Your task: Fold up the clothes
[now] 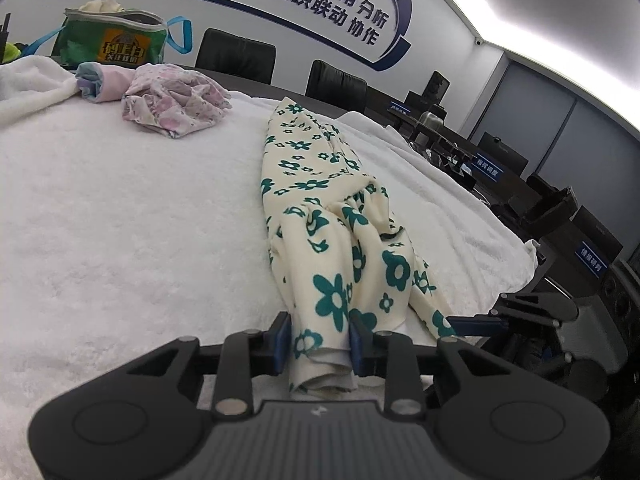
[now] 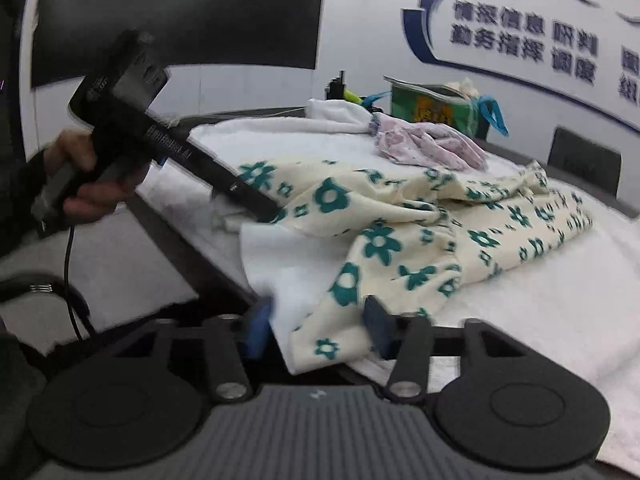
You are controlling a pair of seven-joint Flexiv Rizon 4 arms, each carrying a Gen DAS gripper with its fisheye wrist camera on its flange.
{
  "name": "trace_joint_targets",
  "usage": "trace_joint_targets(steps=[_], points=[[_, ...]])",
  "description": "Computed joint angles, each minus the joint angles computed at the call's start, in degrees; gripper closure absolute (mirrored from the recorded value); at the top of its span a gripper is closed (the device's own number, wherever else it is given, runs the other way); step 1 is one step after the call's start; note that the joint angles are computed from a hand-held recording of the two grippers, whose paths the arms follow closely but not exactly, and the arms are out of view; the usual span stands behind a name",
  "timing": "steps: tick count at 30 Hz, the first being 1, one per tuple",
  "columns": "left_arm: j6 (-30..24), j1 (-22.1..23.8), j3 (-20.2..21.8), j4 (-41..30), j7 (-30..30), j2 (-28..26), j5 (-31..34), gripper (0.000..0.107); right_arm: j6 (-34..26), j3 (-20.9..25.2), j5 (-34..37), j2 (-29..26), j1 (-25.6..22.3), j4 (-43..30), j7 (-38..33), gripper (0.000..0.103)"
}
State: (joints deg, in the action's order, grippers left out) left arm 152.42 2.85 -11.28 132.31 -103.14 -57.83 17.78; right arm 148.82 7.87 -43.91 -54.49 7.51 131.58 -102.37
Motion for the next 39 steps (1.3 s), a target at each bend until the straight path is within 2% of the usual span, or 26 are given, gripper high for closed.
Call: trace_joint_targets(steps=[2, 4, 6, 11, 18, 20, 23, 26, 29, 31, 32, 34, 35, 36, 37, 38, 39], points=[[-0.49, 0.23, -0.22, -0.02, -0.24, 0.22, 0.11, 0.082, -1.30, 0.33, -3.03, 0.01, -2.11, -1.03, 3.77, 0.082], [-0.73, 0.44, -0.52, -0.14, -0.75, 0.22, 0.10, 0.092, -1.48, 0.50, -4.45, -0.22, -2.99, -1.78, 5.91, 0.094], [-0.87, 0.56, -0.77, -0.16, -1.30, 0.28, 0.09, 0.096, -1.12, 0.47, -4.42, -0.32, -2.80, -1.96, 6.43, 0.097], [-0.73, 0.94, -1.24, 0.63, -2.73, 0.60, 0.50, 0.099, 0.50, -0.31, -5.22, 0.09, -2.24, -0.91, 4.06, 0.099], [-5.28, 6.07, -5.02, 1.06, -7.87, 2.77, 6.01, 0.100, 2.11, -1.43, -16.84, 0.17, -6.75, -3.40, 11.76, 0.100], [-9.09, 9.66, -7.70, -0.73, -10.13, 3.76, 9.32, 0.100, 2.37, -2.00, -21.27, -0.59, -7.94, -6.43, 17.46, 0.100], [-17.64, 14.15, -12.20, -5.16, -12.48, 6.83, 12.04, 0.100, 3.71, -2.90, -25.02, -1.82, -8.39, -12.56, 27.74, 0.099], [-28.51, 18.80, -19.04, -11.63, -13.43, 8.47, 12.78, 0.100, 3.23, -3.83, -22.34, -2.00, -7.04, -18.47, 36.22, 0.099], [-37.64, 17.18, -20.71, -20.25, -10.55, 7.54, 6.63, 0.099, -3.12, -5.42, -17.33, -1.67, -4.18, -24.92, 43.92, 0.099], [-45.78, 15.52, -21.56, -28.09, -7.54, 4.34, 2.42, 0.092, -11.68, -6.13, -13.85, -1.38, -2.01, -29.30, 49.35, 0.099], [-48.86, 15.52, -22.62, -30.82, -6.22, 2.44, 0.81, 0.089, -16.95, -6.08, -14.25, -1.73, -1.44, -32.16, 52.47, 0.097], [-52.63, 17.09, -25.87, -33.64, -2.57, -1.02, -1.49, 0.081, -25.14, -7.05, -11.01, -2.45, 1.49, -35.71, 52.15, 0.086], [-51.27, 18.70, -27.19, -32.71, -1.86, -1.85, -0.54, 0.080, -28.74, -8.15, -8.92, -2.41, 3.35, -36.43, 51.05, 0.072], [-49.82, 20.27, -28.55, -31.65, -0.60, -2.73, -0.12, 0.074, -29.65, -9.94, -5.06, -2.01, 5.53, -35.89, 49.18, 0.069], [-47.96, 22.01, -29.85, -30.20, 0.74, -3.49, 0.68, 0.062, -27.31, -12.24, 0.34, -1.46, 7.89, -34.18, 46.66, 0.068], [-44.89, 24.24, -30.96, -27.68, 2.34, -3.80, 2.44, 0.054, -25.25, -13.93, 5.12, -1.10, 9.77, -32.77, 44.38, 0.063], [-41.67, 26.43, -31.94, -25.23, 3.93, -4.30, 4.39, 0.038, -22.47, -14.84, 9.34, -0.72, 10.87, -31.13, 42.35, 0.054]])
